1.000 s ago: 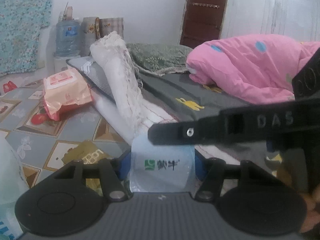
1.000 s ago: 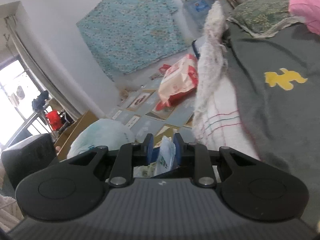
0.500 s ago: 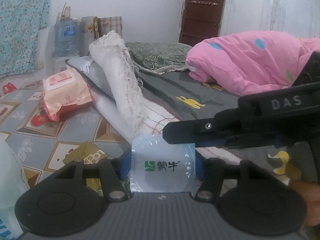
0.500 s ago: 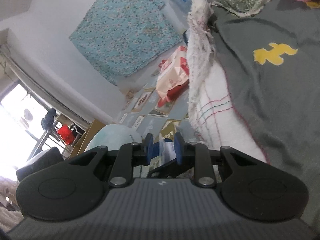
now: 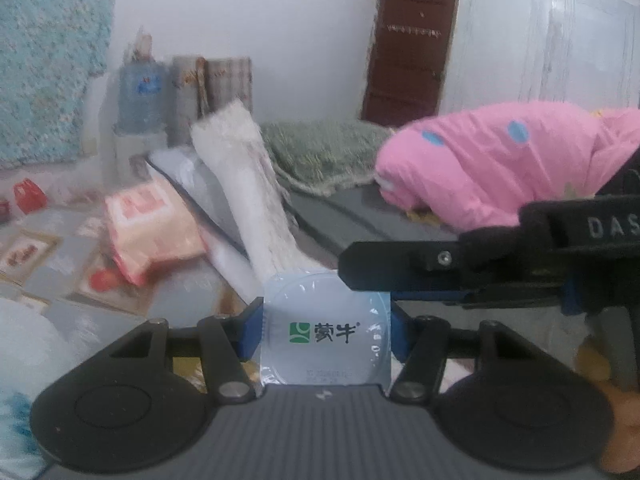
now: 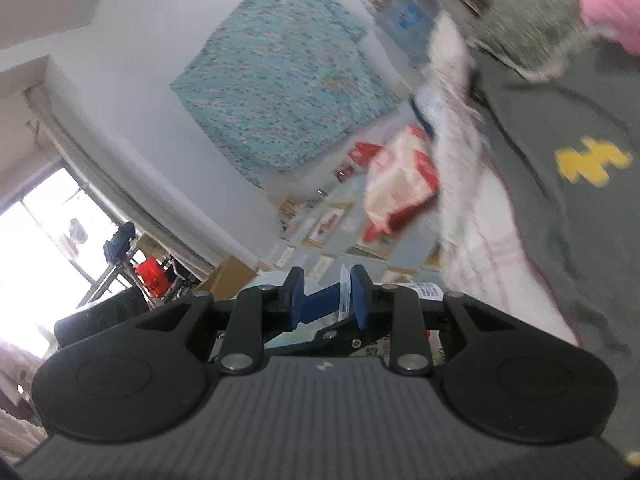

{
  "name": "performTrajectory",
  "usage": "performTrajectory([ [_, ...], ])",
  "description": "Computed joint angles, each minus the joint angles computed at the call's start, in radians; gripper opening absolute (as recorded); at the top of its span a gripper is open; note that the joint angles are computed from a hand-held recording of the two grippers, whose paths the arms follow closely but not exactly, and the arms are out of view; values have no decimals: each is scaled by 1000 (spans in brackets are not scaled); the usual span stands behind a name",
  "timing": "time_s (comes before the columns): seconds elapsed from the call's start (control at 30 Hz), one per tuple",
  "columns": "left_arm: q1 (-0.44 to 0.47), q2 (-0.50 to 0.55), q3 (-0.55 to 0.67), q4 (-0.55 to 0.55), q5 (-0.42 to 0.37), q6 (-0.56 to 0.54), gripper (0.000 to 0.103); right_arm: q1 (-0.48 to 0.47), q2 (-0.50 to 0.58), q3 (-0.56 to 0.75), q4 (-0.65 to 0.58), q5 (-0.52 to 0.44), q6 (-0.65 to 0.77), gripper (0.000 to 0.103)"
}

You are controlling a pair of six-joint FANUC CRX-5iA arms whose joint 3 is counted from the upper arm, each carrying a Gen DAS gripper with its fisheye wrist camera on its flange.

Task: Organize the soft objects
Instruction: 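Carry the yogurt cup with the left tool into the cardboard box, then lower the cup onto the blue towel and open the left tool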

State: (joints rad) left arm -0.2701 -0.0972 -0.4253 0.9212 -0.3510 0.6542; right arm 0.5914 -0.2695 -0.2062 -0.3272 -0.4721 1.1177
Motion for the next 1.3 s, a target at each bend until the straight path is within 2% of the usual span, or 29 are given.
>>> performTrajectory([
  [0.1, 43, -55, 3, -91, -21, 87, 61, 42, 7, 31, 31, -1, 8, 25],
  [0.17, 88, -94, 14, -188, -55, 170, 61, 54, 29, 76, -5, -21, 45, 25],
  [0.23, 146, -144, 9, -237, -90, 208, 61, 67, 65, 138, -55, -54, 94, 25],
  [0.4, 339, -276, -7, -307, -208, 284, 61, 77, 209, 352, -298, -170, 326, 25],
  [0.5, 478, -353, 0, -379, -289, 319, 61, 74, 333, 515, -469, -275, 456, 25],
  [0.6, 643, -389, 40, -444, -424, 362, 61, 91, 497, 721, -581, -414, 511, 27],
  [0.7, 772, -386, 81, -517, -533, 425, 61, 123, 673, 946, -632, -552, 474, 33],
  [0.8, 854, -365, 102, -589, -589, 471, 61, 170, 836, 1166, -612, -665, 390, 33],
  [0.93, 958, -277, 138, -570, -715, 448, 61, 230, 1066, 1512, -514, -856, 219, 34],
  [0.97, 973, -240, 159, -573, -754, 450, 61, 235, 1099, 1563, -497, -888, 189, 34],
  [1.03, 982, -202, 181, -611, -784, 459, 61, 236, 1118, 1592, -474, -900, 166, 34],
  [1.2, 952, -136, 238, -772, -832, 468, 61, 203, 1070, 1528, -456, -845, 194, 34],
  [1.3, 972, -143, 229, -737, -832, 431, 61, 195, 1013, 1435, -437, -796, 230, 34],
])
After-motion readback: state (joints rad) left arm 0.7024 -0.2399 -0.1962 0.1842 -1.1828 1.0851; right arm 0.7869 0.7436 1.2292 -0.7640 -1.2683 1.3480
